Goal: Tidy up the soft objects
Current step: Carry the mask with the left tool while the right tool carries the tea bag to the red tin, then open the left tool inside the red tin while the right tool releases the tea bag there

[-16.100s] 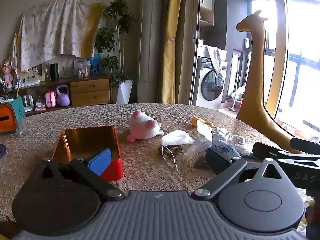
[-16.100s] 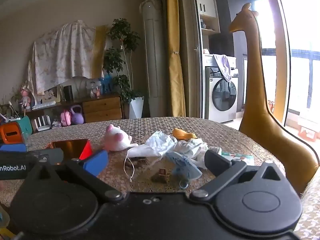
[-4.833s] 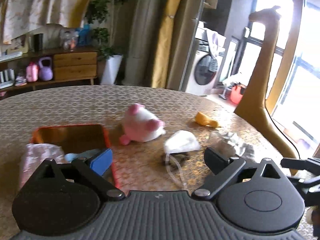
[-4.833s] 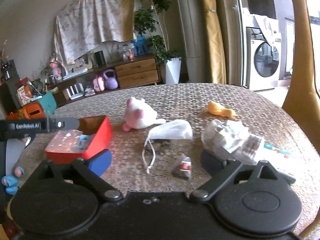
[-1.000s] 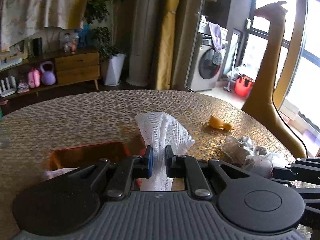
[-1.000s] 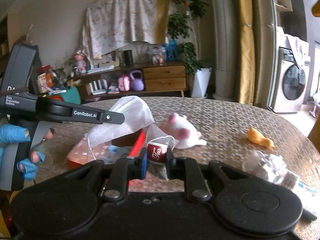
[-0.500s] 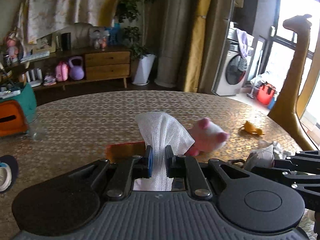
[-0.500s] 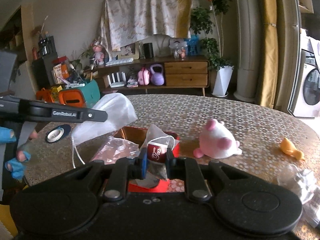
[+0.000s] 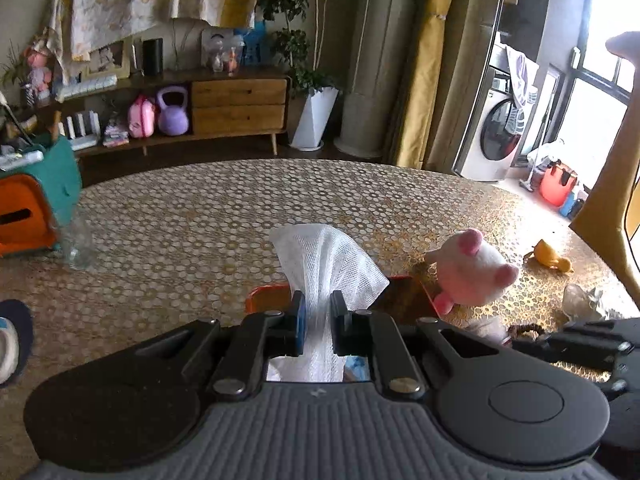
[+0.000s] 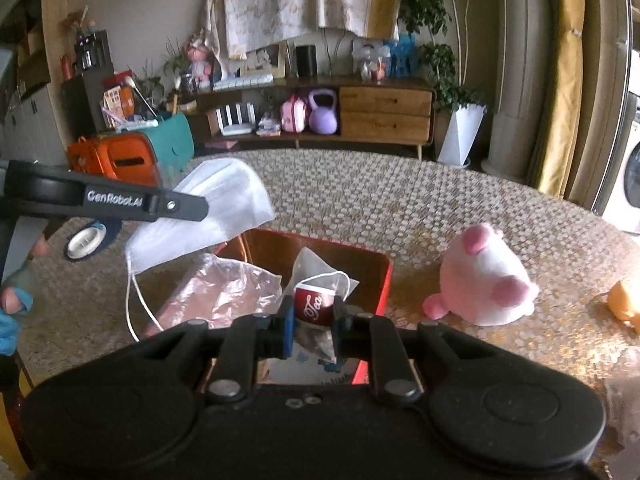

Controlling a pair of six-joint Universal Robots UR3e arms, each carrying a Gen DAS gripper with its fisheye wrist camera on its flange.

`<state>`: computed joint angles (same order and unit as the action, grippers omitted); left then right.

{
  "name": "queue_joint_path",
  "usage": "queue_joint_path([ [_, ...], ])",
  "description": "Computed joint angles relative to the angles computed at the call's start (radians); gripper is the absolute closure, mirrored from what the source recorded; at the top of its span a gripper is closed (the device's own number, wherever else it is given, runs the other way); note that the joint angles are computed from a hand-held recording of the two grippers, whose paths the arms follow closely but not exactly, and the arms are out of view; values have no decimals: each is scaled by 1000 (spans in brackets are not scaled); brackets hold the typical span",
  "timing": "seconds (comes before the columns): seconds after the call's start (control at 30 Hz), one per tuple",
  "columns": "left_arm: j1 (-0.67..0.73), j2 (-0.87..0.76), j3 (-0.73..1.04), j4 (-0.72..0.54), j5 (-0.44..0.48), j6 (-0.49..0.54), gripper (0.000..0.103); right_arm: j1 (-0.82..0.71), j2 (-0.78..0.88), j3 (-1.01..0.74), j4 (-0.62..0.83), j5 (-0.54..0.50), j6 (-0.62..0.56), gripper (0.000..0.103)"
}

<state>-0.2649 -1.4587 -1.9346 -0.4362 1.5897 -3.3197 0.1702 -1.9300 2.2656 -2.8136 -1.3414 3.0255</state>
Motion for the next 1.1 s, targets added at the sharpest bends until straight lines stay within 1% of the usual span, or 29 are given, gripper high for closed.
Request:
queue_joint_path([
  [0.07,-1,-43,4,32,-5,-2,91,19,73,-25,-24,-17,13,87],
  [0.17,-1,-115,25,40,-17,0,91,19,139,-27,-49,-12,8,87],
  [0.4,-5,-209,14,62,-32,9,91,33,228,-33,-74,-27,-10,87],
  [0.5,1,-223,4,65,-44,4,91,59,262,-51,-76,-49,-8,87],
  [0.63,7,-232,-9,60,-50,2,91,73,281,-57,-74,-53,-10,87],
  [0.77,35,-219,-50,75,-91,-13,91,96,300,-66,-74,-73,-11,85],
  [1.0,33,-210,-62,75,-79,-6,90,121,313,-76,-66,-103,-32,81],
  [1.1,30,-201,-68,79,-74,-12,88,138,318,-74,-82,-130,-43,79],
])
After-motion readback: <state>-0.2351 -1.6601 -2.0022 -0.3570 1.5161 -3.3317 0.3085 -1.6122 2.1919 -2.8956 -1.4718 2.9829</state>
